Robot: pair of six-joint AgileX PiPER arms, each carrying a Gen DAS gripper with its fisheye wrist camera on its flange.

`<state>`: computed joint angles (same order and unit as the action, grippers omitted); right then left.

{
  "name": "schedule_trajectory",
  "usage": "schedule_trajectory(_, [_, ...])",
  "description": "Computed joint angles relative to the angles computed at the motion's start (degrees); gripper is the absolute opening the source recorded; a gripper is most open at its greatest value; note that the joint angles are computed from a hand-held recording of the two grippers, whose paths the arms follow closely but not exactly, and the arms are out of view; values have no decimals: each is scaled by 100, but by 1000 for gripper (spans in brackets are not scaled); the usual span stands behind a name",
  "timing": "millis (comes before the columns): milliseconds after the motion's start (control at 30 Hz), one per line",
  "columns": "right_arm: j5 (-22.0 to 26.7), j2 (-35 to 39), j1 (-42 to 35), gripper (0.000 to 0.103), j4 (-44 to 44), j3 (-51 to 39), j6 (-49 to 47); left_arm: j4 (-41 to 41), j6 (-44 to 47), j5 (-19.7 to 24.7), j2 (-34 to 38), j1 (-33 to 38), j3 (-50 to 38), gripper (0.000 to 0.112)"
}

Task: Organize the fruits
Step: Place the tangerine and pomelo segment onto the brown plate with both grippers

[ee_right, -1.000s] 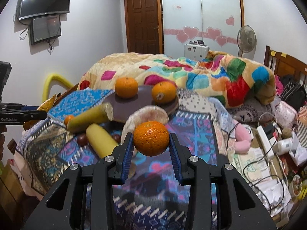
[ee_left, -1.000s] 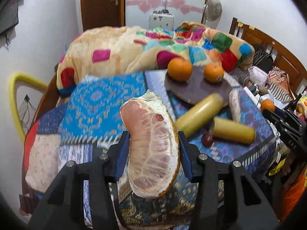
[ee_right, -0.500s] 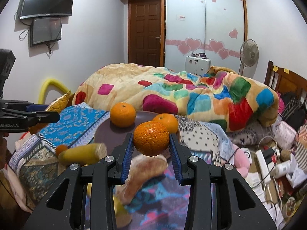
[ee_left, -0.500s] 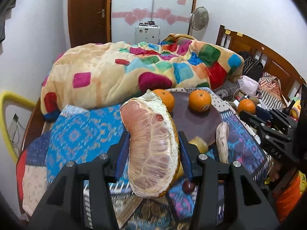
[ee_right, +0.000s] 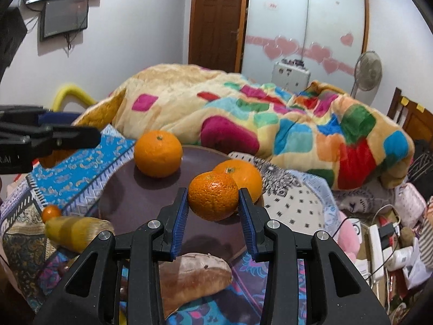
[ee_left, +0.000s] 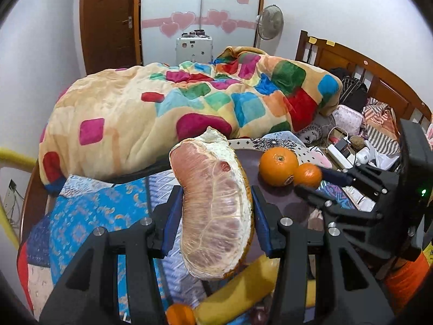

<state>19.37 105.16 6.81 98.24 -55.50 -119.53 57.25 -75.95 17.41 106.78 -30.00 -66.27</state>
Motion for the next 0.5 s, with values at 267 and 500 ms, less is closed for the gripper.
schedule_trajectory(267, [-4,297,-4,34,-2270,-535,2181,-1299,1474,81,683,-4,-884,49])
schedule_trajectory(500, [11,377,55,35,-2774,-646,2587,-2459,2626,188,1228,47,-1511,49])
